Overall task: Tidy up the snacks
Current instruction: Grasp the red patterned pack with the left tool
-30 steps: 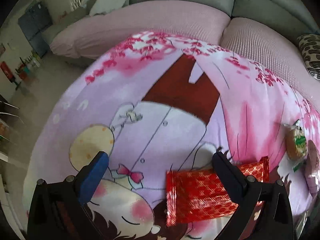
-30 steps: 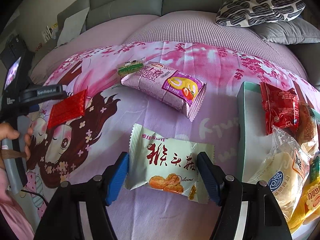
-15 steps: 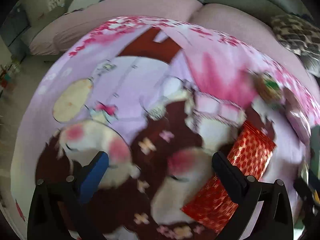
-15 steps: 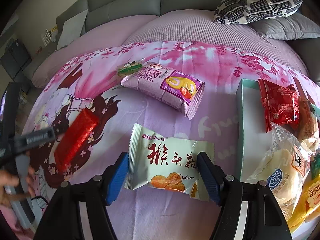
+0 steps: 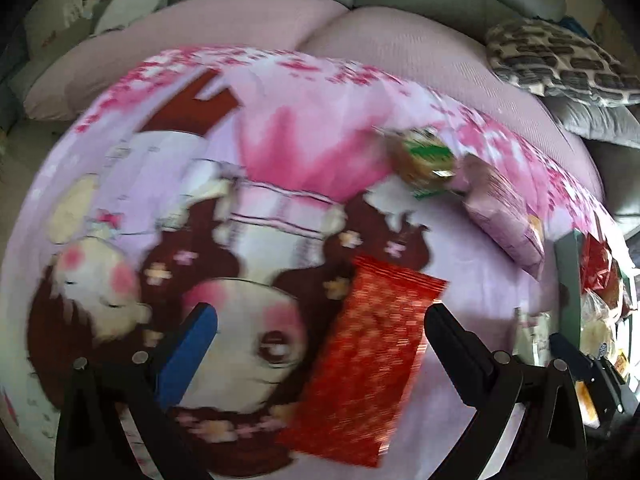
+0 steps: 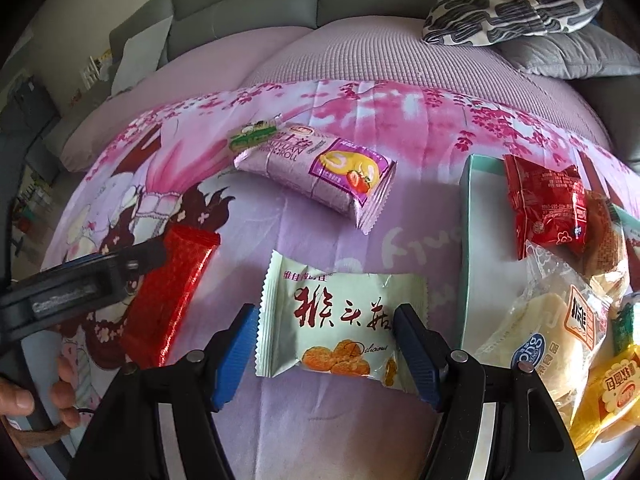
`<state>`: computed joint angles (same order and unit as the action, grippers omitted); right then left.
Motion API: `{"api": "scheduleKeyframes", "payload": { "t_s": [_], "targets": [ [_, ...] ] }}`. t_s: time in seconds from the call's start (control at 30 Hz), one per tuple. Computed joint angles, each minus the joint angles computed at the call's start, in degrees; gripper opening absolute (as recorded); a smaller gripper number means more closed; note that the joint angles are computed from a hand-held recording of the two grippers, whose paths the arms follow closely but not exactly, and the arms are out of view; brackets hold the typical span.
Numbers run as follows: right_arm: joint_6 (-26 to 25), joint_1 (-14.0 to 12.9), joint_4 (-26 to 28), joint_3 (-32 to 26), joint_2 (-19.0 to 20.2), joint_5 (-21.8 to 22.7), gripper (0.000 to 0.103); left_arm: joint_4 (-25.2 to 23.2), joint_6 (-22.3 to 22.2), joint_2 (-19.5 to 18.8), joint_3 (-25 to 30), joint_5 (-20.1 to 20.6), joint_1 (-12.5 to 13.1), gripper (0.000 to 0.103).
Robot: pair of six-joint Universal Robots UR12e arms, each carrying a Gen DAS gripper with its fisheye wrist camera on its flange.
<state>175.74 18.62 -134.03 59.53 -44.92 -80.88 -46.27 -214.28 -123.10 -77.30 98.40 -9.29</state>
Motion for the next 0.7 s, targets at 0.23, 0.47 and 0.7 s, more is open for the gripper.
{"api": "scheduleKeyframes", "payload": {
  "t_s": [0.23,0.47,0.7],
  "targets": [
    [-2.56,0.76,0.42,-0.19,0.17,-3.34,0.072,-2.60,4.04,-2.40,2.64,1.57,-1.07,0.103],
    [-5.49,1.46,0.69,-0.18,0.16,-7.01,0.073,-1.91,3.87,-1.87,1.45,3.85,-1.27,0.103],
    [-6.48,0.51,3.58,-0.23,-0.75,-3.69,0.073,-1.03,3.34,-0.85,-0.10,3.19,-0.88,0.103]
  ]
}}
